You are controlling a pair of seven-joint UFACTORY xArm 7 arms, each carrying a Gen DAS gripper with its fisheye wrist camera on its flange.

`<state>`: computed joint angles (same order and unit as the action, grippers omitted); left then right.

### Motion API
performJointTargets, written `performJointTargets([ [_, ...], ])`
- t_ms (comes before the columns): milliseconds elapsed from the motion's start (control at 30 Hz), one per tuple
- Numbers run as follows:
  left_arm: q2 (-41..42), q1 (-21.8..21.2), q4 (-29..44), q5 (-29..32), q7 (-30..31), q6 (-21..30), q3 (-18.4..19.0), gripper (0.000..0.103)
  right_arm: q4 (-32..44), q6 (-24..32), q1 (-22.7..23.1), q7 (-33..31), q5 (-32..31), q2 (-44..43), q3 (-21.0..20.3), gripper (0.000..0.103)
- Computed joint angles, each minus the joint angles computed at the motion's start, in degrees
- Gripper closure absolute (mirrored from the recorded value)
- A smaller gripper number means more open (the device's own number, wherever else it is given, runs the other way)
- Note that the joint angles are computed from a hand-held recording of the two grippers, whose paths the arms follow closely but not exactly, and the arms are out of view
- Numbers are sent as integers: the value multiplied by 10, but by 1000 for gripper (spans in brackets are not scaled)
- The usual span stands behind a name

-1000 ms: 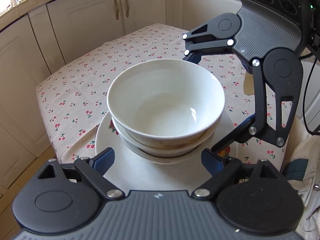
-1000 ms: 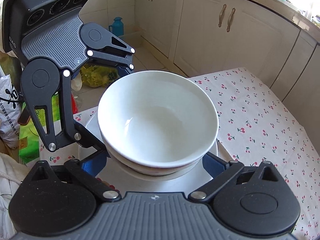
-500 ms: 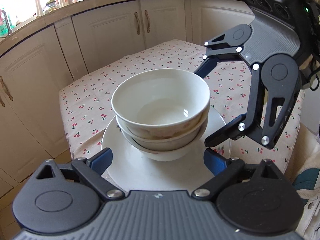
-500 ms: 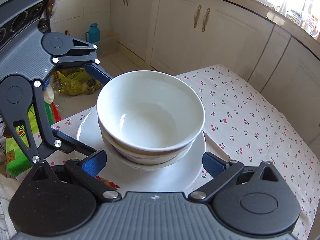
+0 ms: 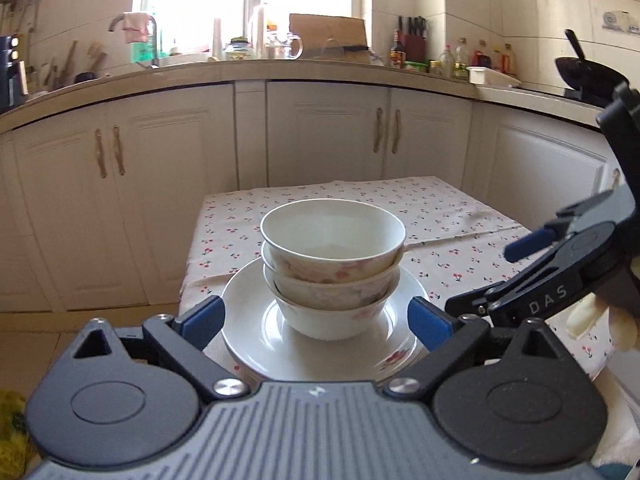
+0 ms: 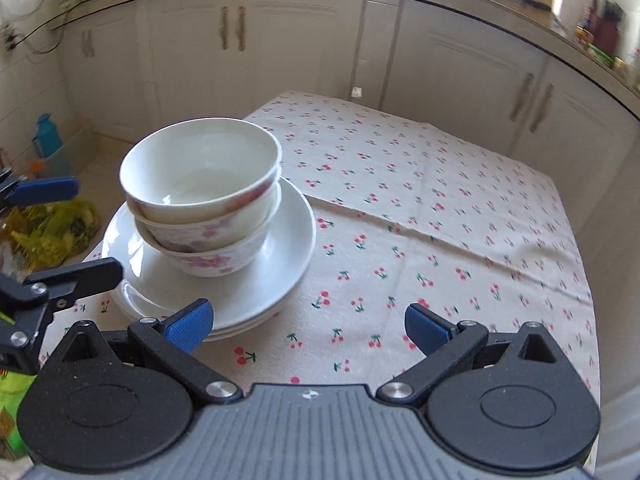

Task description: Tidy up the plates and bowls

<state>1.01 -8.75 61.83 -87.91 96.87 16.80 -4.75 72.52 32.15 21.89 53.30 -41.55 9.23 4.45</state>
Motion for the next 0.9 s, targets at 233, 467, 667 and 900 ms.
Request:
performJointTargets([
  [233,-97,-45,-101,142,-229,-128,-21,5,-76,103,26,179,-114,-83,33,0],
  [467,-191,-95,-183,202,-288,-166,2,1,-141,156,16,248,-162,-173,103,0],
  [667,-232,-164,-206,208,-288,-192,53,1,-159,171,2,277,-181,-219,142,0],
  [900,-256,-237,-221,227,-304,-214,109,1,-161,181,-11,300,-194,-235,166,0],
])
